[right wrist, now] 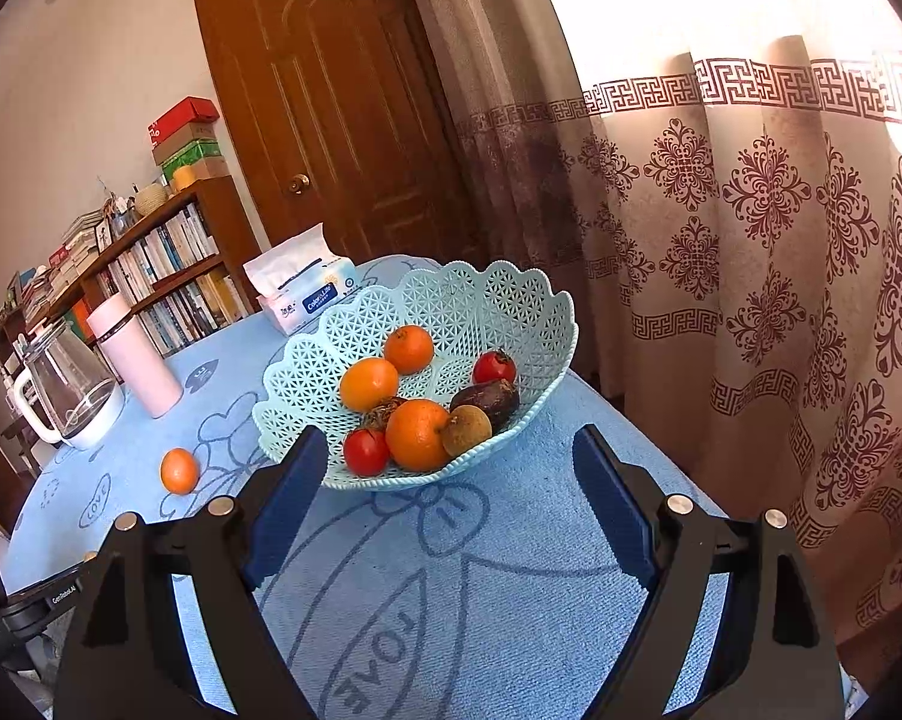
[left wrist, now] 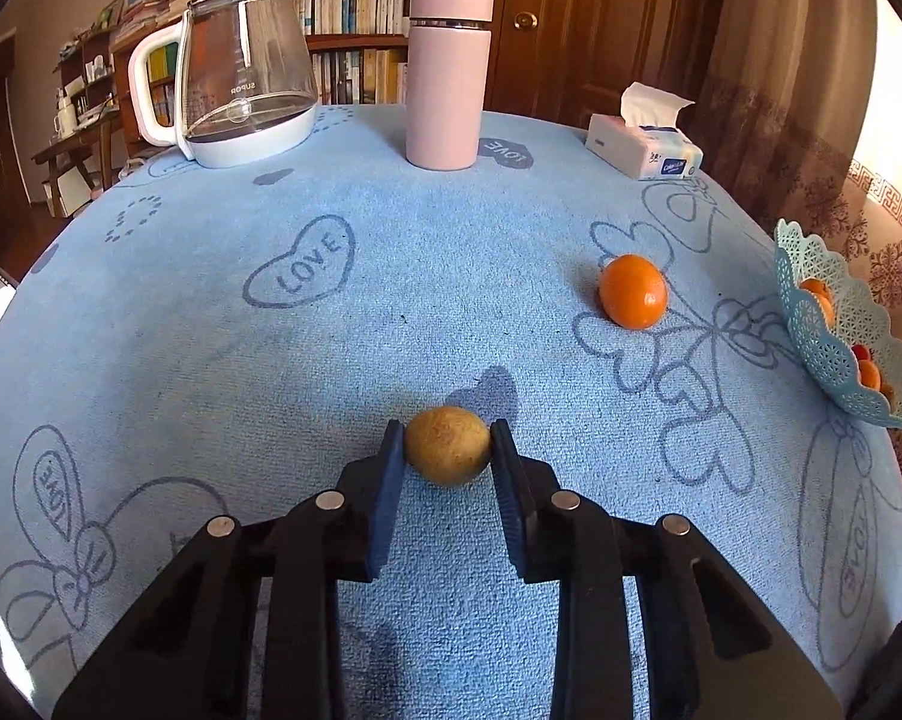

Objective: Organize fruits
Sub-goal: 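Grasp the brown kiwi with the left gripper, then grasp the tangerine with the right gripper while the left gripper holds the kiwi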

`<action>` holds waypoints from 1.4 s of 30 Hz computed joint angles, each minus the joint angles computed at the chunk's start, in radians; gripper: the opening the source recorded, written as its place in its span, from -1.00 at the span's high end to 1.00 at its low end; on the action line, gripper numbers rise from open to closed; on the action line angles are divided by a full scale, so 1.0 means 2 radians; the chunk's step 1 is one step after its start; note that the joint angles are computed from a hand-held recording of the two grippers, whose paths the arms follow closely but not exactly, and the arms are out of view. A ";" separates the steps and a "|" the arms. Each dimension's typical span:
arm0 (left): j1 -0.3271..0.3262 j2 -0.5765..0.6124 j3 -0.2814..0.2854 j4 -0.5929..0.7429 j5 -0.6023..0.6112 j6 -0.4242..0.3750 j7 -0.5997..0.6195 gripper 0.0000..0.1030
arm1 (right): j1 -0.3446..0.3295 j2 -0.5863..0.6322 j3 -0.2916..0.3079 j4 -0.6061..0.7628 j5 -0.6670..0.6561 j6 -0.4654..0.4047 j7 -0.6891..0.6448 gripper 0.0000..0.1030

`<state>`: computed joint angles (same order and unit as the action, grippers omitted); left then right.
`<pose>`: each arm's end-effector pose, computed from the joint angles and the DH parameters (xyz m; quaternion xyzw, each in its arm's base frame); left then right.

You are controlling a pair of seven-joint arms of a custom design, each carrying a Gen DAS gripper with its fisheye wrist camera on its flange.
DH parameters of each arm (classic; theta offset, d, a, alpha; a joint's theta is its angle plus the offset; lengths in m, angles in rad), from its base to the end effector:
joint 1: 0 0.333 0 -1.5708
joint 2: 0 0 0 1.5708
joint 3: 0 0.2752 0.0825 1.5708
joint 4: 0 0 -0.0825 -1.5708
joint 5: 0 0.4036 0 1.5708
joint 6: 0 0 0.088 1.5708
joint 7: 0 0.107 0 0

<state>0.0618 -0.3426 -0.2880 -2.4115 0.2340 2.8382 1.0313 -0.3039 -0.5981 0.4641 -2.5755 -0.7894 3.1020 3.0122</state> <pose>0.5014 -0.1332 0.4741 -0.6842 0.6221 -0.2849 0.2522 0.4401 0.1417 0.4901 -0.4601 0.7144 -0.3174 0.4209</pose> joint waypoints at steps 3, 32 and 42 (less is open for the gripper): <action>0.011 -0.008 -0.009 -0.008 0.012 0.013 -0.018 0.43 | 0.005 0.004 0.001 0.008 -0.006 -0.013 -0.010 -0.65; 0.026 -0.020 -0.014 -0.024 -0.002 0.032 -0.042 0.43 | 0.338 0.346 -0.174 0.327 0.331 -0.114 -0.566 -0.41; 0.021 -0.018 -0.009 -0.023 -0.017 0.032 -0.031 0.43 | 0.343 0.425 -0.173 0.427 0.315 -0.188 -0.566 0.02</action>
